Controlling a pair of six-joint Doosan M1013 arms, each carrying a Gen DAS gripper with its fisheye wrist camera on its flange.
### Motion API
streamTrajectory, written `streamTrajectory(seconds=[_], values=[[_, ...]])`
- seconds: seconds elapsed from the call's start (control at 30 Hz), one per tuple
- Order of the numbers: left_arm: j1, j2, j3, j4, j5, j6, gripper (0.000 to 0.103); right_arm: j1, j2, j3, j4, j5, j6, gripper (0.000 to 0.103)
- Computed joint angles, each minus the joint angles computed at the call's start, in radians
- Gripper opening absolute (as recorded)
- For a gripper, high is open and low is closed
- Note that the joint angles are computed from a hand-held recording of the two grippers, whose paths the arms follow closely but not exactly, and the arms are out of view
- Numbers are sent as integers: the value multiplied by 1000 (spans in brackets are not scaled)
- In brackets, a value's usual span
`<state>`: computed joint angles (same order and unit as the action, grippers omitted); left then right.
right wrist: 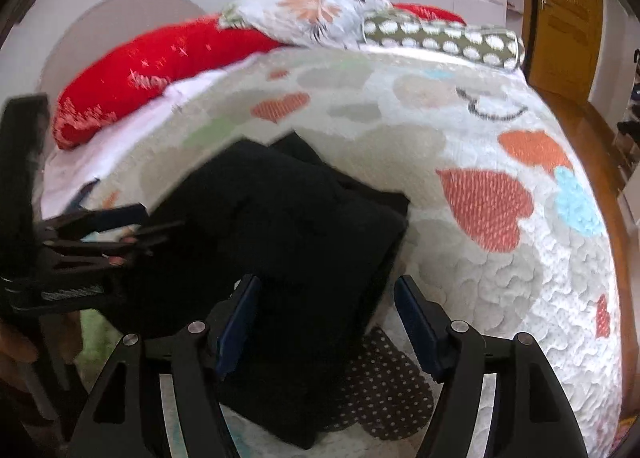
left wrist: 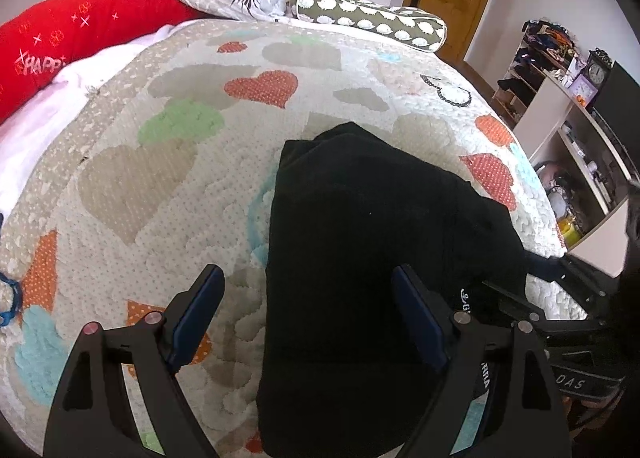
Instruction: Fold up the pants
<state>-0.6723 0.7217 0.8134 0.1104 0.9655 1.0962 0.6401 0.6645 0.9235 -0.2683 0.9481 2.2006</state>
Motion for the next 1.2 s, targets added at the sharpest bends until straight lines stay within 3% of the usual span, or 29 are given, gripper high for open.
streamTrajectory(seconds=[0.3,0.53,0.67,0.8,0.9,0.97,1.0,1.03,1.07,1.2], values=[[24,-15,22,-118,-26,77,86,-20,-46,79,72,-87,23,80],[73,-21,51,-336,-53,150,87,-47,-72,142,200,-177,3,83],[96,-7,54,-479,-55,196,90,-66,-74,172,321,-250,-83,86],[91,10,40,-498,-67,218,102,-80,-73,205,430,-367,-152,93],[84,24,16,-479,-52,235,103,-85,-62,200,499,-396,-195,94],[79,29,6,-457,-43,235,102,-90,-56,194,593,-411,-275,87],[77,26,7,-449,-46,242,93,-88,-49,181,589,-397,-277,83],[75,26,6,-447,-43,253,75,-83,-43,166,533,-375,-236,67],[77,25,5,-473,-38,278,66,-79,-38,155,487,-359,-199,49],[72,12,1,-458,-40,308,47,-87,-63,193,600,-429,-250,33]])
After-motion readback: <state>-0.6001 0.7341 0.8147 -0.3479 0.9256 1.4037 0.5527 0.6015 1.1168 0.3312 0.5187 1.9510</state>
